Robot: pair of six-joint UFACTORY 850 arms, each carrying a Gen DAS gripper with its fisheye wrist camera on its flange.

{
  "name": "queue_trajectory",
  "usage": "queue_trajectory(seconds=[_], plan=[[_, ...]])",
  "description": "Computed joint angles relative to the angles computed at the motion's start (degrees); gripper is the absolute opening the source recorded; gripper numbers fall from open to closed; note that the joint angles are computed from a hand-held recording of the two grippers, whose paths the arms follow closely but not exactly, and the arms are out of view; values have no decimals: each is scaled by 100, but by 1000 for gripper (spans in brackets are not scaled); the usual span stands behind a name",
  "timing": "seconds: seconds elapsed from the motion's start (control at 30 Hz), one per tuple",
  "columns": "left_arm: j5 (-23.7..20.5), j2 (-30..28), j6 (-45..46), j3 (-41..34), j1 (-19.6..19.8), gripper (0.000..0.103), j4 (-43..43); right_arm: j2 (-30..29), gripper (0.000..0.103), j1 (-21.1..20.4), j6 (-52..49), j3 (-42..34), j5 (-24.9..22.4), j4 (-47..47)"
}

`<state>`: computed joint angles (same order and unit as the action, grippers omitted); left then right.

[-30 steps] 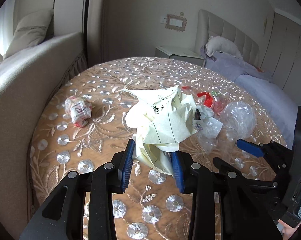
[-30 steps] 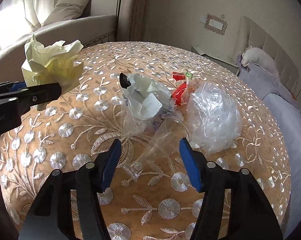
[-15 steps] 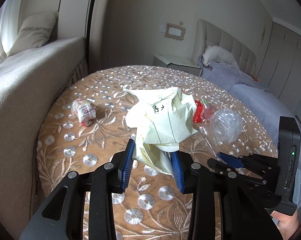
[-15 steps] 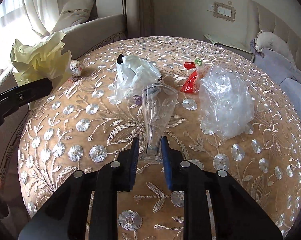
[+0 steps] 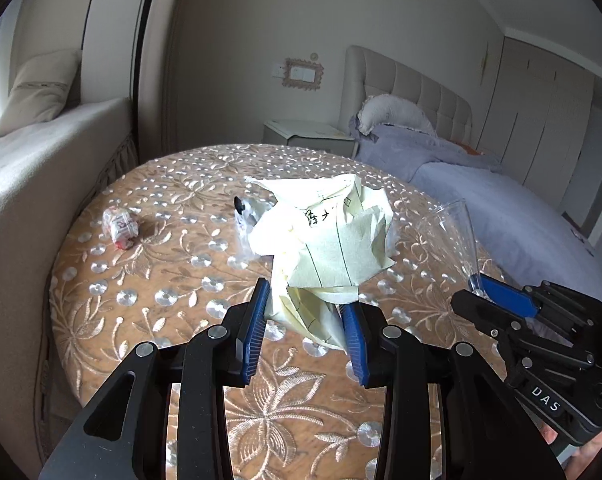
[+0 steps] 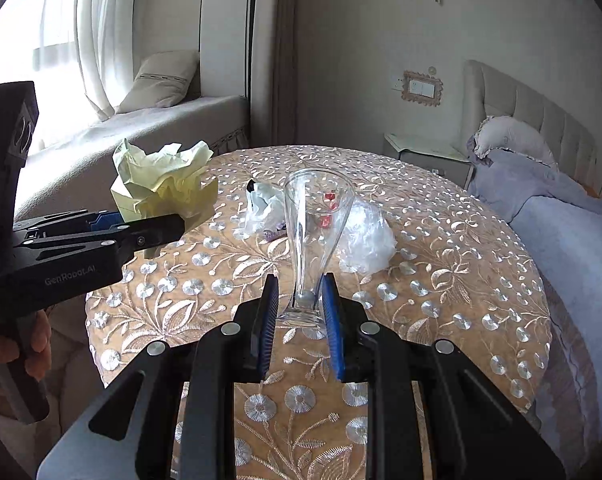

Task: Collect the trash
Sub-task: 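Close the right gripper on the clear plastic cup while the left holds the paper, then carry the paper and the cup with both grippers over the white bin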

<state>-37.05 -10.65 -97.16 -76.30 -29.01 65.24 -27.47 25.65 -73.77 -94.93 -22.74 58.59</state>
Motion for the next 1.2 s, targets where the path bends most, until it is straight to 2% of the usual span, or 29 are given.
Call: queue_trajectory(seconds=[0.27,0.47,0.63,0.73,0.9,0.93,1.07,1.2], plan=[[222,-488,324,-399,-638,35,-30,1104,24,-514,-2323,1685,600,2247],[282,-960,584,-829,-1132,35,-37,1677,24,-1027,-3946,2627,690,3920],[679,-1442,861,-1254,-1400,35,-270,2089,24,-1393,-5844,3343,862,5663],[962,-1810,1444,-1637,-1483,35,-869,2207,24,-1650,-5874,3614,865,5755],[1213,-2462,3067,-2369,-1547,36,-2372,2297,24,-1963,-6879,3973,1013,6784],[1187,-2619,3431,-2558,-1574,36,-2703,2285,24,-2007,-7060,4017,1043,6993],[968,-3149,4373,-3172,-1690,36,-3363,2192,24,-2238,-6801,4058,1021,6782],[778,-3556,4950,-3713,-1765,36,-3742,2083,24,-2360,-6603,4034,968,6615]])
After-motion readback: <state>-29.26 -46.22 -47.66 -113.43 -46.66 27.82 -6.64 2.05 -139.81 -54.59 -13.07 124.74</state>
